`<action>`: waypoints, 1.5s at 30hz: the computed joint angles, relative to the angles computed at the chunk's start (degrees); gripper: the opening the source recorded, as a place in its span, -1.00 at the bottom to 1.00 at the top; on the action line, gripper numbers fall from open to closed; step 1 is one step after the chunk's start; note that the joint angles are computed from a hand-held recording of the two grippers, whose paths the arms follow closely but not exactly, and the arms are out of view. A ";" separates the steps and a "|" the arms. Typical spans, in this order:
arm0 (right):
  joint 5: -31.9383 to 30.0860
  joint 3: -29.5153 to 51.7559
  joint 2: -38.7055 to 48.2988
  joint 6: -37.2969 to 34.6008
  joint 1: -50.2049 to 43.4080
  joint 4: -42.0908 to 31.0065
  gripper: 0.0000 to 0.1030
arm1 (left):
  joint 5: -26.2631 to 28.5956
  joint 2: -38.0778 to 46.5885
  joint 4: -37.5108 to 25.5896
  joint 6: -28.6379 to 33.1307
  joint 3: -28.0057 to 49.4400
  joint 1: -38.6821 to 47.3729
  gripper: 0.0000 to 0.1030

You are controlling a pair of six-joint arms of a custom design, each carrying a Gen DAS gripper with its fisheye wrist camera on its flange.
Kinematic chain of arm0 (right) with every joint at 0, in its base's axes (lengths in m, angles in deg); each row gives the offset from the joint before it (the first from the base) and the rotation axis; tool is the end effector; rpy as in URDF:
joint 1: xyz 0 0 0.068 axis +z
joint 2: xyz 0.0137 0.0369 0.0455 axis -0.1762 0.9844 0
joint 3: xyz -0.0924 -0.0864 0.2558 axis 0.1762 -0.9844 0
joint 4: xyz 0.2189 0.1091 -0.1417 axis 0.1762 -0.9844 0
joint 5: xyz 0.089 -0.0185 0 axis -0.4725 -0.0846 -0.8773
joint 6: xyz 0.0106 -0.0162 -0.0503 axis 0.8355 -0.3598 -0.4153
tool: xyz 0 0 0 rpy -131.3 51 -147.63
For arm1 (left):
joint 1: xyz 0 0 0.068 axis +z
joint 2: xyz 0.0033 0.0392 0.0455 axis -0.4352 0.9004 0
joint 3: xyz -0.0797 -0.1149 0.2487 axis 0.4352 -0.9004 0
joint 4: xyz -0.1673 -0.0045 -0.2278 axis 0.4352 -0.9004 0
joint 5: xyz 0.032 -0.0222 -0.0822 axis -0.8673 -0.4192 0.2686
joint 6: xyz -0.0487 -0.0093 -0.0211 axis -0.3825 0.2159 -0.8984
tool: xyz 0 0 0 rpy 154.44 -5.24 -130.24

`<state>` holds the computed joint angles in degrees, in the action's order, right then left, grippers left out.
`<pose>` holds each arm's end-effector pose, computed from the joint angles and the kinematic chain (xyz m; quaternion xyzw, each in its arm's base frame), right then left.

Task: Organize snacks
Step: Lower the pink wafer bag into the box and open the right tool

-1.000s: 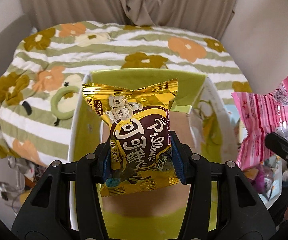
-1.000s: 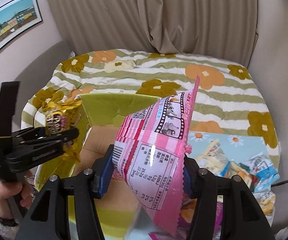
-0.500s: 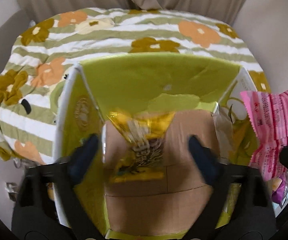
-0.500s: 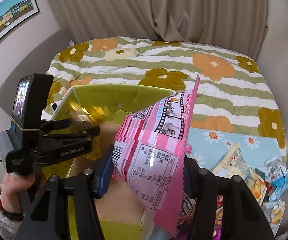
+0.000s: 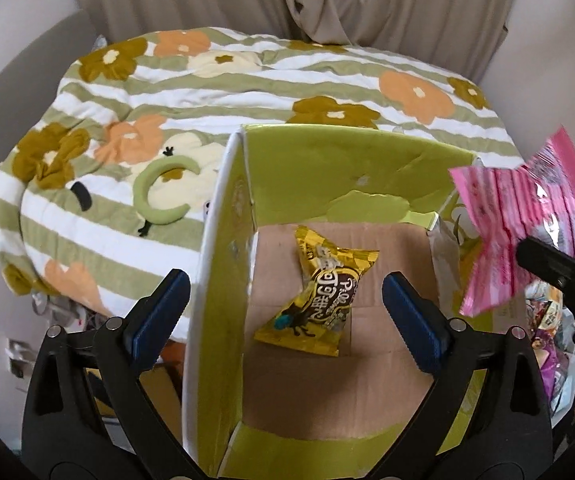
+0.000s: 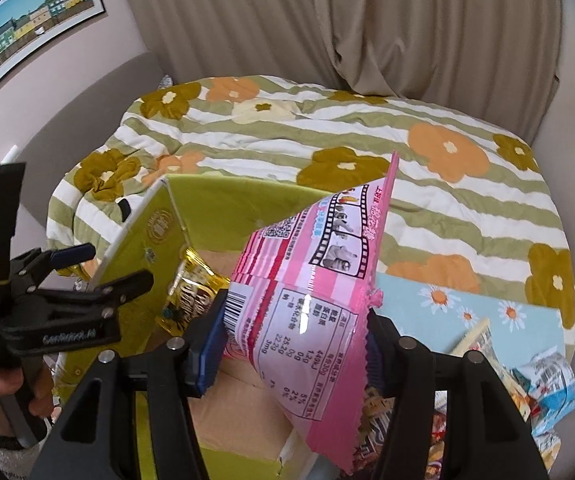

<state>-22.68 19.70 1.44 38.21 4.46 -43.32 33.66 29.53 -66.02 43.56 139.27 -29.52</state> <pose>0.2452 0.0593 0.2227 0.0832 0.9450 0.0398 0.3139 0.3527 -0.0308 0.2273 0.2066 0.9422 -0.0751 0.2528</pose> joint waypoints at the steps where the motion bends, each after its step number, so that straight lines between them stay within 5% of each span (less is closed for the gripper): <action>1: -0.52 0.50 0.71 -0.53 -0.02 0.47 0.06 | 0.09 -0.69 -0.05 -0.07 -0.45 0.41 0.87; 10: -4.28 5.70 12.21 -4.46 -0.21 5.56 0.09 | -0.03 -4.26 -0.36 -0.13 -2.99 2.98 0.87; 12: -5.34 6.70 14.27 -5.48 -0.29 5.43 0.35 | 0.17 -4.64 -0.31 0.12 -3.60 3.57 0.87; 14: -4.31 6.30 14.49 -6.00 0.28 5.78 0.92 | 0.13 -4.75 -0.45 0.47 -4.13 3.92 0.87; 15: -3.98 5.73 14.11 -6.40 0.54 6.25 0.94 | -0.06 -4.73 -0.36 0.58 -4.41 3.99 0.87; 29: 3.47 3.21 4.16 -3.23 4.83 -0.07 0.95 | 2.96 -8.00 -2.54 4.13 -5.66 6.63 0.87; 45: 17.55 2.04 -20.08 17.80 17.63 -21.96 0.95 | 12.23 -21.59 -12.52 7.17 -6.19 4.55 0.87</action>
<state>-5.13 21.75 -18.64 56.01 22.09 -65.28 45.89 7.94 -78.54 50.73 133.09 -24.97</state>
